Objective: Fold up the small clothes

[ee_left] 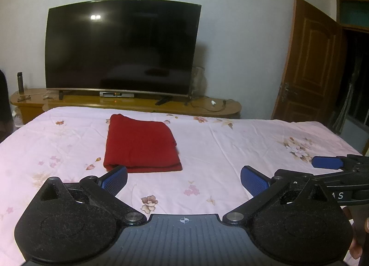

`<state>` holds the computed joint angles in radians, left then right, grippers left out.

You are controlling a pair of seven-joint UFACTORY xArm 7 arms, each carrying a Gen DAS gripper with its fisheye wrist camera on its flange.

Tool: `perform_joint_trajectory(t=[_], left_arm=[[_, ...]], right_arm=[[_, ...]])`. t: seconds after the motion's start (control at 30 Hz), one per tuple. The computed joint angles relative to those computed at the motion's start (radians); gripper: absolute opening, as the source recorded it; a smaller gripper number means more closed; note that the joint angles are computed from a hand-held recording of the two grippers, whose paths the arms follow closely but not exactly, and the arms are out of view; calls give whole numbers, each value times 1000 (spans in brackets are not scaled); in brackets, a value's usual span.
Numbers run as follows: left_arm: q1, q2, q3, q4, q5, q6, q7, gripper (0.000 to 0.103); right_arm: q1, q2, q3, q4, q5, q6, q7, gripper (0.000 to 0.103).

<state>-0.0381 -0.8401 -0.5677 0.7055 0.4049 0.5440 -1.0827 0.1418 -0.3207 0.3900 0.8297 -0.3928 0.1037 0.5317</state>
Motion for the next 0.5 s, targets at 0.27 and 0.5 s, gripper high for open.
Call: perform_joint_trajectory(t=[0.27, 0.5], left_arm=[[-5, 1, 8, -7, -1, -9, 2, 103], [-6, -7, 10, -15, -2, -11, 1, 103]], right_arm=[[5, 3, -4, 6, -5, 11, -1, 100], [4, 8, -1, 11, -17, 15, 7, 100]])
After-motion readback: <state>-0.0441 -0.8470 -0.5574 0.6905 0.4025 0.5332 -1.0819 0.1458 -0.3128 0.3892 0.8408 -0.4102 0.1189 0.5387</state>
